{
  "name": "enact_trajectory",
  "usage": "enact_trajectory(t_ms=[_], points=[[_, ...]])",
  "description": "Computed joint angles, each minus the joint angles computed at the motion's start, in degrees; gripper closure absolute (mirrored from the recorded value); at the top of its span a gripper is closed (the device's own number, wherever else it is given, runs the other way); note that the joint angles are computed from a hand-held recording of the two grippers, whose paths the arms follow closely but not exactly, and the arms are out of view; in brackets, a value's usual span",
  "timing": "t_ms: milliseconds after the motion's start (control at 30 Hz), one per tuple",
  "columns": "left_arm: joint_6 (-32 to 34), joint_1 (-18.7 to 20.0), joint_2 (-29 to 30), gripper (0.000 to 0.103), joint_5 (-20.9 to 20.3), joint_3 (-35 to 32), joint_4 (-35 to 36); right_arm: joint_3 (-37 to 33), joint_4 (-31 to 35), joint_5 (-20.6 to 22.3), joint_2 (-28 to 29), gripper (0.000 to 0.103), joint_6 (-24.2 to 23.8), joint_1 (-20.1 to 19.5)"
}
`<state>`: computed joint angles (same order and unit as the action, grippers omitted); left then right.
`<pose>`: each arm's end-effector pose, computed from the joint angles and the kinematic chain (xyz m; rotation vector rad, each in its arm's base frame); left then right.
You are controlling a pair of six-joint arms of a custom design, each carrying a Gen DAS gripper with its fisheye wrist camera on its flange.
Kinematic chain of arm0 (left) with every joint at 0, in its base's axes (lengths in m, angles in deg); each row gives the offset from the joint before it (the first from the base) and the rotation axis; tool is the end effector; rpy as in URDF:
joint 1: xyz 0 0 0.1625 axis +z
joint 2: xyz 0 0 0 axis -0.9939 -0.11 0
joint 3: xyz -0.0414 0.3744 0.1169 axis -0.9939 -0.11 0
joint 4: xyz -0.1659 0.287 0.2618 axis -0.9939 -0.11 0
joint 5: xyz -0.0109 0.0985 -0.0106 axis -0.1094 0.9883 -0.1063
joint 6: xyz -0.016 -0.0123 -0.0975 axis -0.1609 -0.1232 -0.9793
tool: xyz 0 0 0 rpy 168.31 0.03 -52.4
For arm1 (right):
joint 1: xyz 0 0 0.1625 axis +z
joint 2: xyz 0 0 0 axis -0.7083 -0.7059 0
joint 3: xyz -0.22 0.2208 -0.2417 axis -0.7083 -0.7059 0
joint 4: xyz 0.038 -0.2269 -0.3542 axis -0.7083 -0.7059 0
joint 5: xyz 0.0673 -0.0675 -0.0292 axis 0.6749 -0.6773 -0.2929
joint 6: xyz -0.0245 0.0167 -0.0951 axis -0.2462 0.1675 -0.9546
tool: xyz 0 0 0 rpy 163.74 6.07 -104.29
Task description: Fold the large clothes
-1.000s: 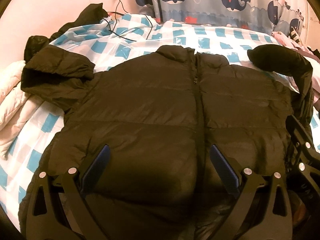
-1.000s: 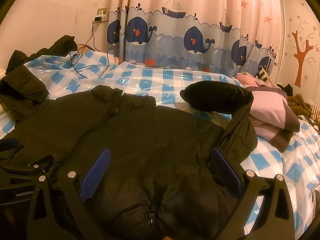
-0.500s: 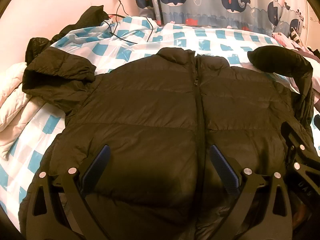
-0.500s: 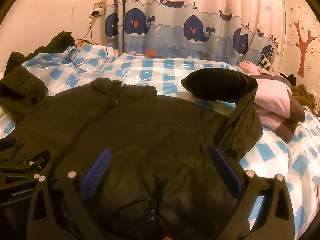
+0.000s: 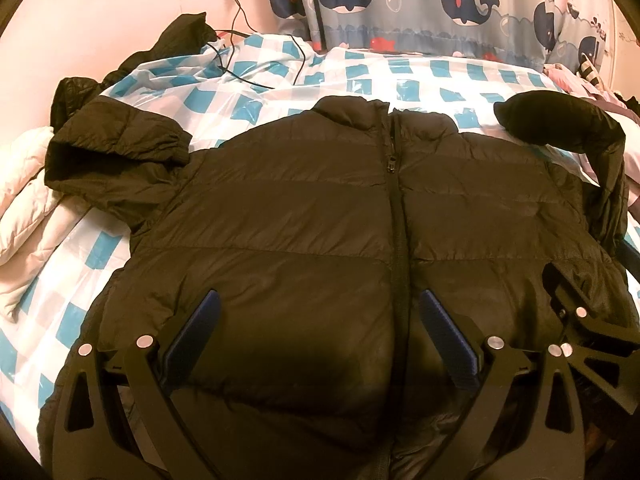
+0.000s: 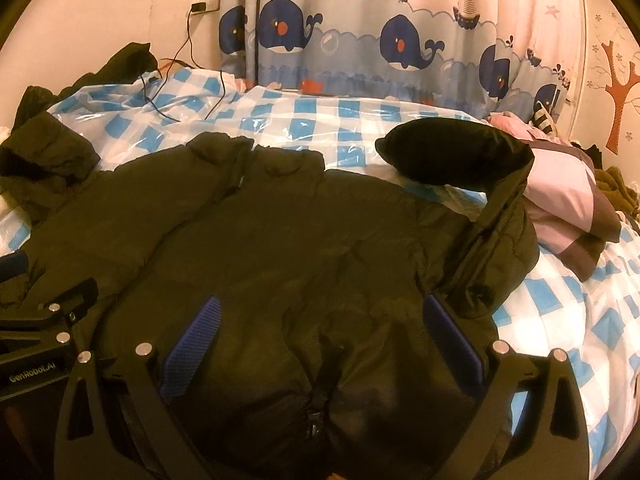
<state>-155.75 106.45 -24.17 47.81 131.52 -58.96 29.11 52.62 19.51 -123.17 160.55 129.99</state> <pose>-0.3491 -0.3824 -0.0563 0.0244 1.9969 -0.9203 0.0667 -0.4354 0.2587 0.7056 -2.1477 0.9640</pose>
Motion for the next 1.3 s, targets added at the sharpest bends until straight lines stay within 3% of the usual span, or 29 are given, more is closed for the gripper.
enact_trajectory(t_ms=[200,400,500,633,700,800,933,1033,1133,1300], points=[[-0.1,0.2,-0.1,0.008,-0.1,0.1,-0.3,-0.5,0.3,1.9,1.8,0.006,-0.9,0.2],[0.3,1.1,-0.5,0.008,-0.2,0.8,-1.6,-5.7,6.8,6.7,8.8,0.006,-0.7,0.5],[0.8,1.2,-0.7,0.008,-0.2,1.3,-2.7,-6.8,9.1,6.4,9.7,0.006,-0.2,-0.1],[0.8,1.1,-1.4,0.008,0.0,2.0,-3.4,-6.7,12.2,1.1,5.7,0.006,-2.2,-1.1],[0.3,1.2,-2.0,0.008,-0.2,2.7,-4.1,-6.5,7.4,0.6,2.2,0.006,-8.8,0.7],[0.3,1.5,-2.5,0.008,-0.5,3.5,-5.5,-13.2,1.4,7.6,4.6,0.006,-20.6,5.4],[0.7,1.9,-1.4,0.008,-0.6,2.5,-4.7,-26.9,-6.4,12.6,12.8,0.006,-36.9,8.7],[0.6,2.0,-0.5,0.008,-0.6,1.6,-3.3,-38.8,-6.3,18.0,21.5,0.006,-44.4,9.1],[-0.2,1.9,-0.1,0.008,-0.3,0.8,-1.4,-49.1,-2.6,23.2,28.7,0.006,-46.2,8.8],[0.3,1.7,-0.1,0.008,0.0,1.2,-2.3,-51.6,-2.5,25.1,32.0,0.006,-48.9,7.2]])
